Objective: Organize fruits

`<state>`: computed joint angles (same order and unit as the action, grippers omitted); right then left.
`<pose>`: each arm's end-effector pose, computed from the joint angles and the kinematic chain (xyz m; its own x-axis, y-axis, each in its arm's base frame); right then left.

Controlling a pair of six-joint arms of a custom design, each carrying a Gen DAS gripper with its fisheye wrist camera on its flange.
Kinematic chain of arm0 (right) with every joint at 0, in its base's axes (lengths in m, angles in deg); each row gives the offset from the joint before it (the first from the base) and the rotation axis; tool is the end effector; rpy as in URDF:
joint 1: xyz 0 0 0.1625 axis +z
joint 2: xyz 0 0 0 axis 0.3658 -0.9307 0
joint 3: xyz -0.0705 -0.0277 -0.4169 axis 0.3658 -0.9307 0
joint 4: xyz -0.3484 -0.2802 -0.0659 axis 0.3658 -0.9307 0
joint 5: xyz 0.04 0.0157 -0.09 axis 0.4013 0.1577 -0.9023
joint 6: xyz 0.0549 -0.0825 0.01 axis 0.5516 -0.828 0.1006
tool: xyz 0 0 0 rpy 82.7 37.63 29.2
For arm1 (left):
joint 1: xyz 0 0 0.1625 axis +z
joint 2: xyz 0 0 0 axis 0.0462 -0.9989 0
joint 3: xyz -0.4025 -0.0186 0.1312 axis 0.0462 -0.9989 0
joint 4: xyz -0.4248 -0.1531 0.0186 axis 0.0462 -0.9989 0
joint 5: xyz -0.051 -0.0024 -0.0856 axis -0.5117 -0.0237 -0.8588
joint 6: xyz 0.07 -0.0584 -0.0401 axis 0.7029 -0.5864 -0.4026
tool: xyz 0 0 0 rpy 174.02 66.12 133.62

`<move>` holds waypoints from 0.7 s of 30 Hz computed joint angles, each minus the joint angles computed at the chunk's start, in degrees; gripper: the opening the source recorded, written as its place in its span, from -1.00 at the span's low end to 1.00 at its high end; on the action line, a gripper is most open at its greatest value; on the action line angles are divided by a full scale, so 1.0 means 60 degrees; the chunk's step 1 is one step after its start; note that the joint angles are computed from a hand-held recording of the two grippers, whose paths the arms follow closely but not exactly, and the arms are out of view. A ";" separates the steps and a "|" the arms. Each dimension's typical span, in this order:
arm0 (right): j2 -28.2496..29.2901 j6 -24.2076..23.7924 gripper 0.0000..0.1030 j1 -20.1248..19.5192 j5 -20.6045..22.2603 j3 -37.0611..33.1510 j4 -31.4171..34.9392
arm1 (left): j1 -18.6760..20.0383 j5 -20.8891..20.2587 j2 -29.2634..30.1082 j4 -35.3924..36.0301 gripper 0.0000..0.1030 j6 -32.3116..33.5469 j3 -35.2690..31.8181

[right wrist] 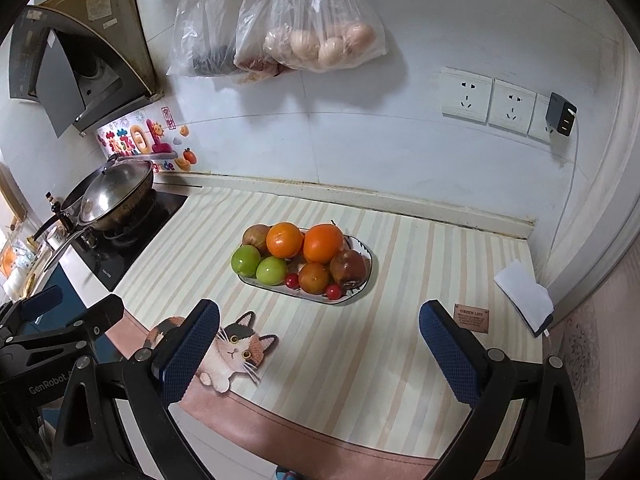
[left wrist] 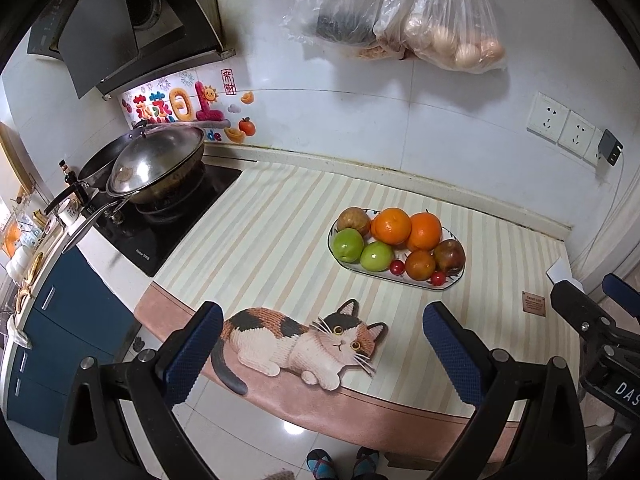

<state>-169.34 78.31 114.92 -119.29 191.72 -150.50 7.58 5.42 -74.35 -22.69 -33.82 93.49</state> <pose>0.3968 -0.2873 0.3132 -0.7802 -0.2333 0.5804 -0.5165 0.7637 -0.3873 -0.3506 -0.2686 0.3390 -0.6273 -0.2528 -0.7366 0.3186 0.7798 -0.5389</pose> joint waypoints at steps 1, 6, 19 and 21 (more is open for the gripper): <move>0.0025 -0.0013 0.98 -0.0011 0.0001 -0.0002 -0.0024 | 0.0002 0.0012 -0.0002 -0.0012 0.99 0.0000 0.0006; 0.0013 0.0007 0.98 0.0004 -0.0016 0.0002 -0.0035 | -0.0013 0.0043 0.0006 -0.0020 0.99 0.0000 -0.0014; 0.0007 0.0143 0.98 0.0042 -0.0027 -0.0032 0.0105 | -0.0034 0.0074 0.0016 -0.0035 0.99 0.0016 -0.0055; 0.0008 0.0130 0.98 0.0035 -0.0031 -0.0025 0.0093 | -0.0024 0.0068 0.0020 -0.0054 0.99 0.0021 -0.0062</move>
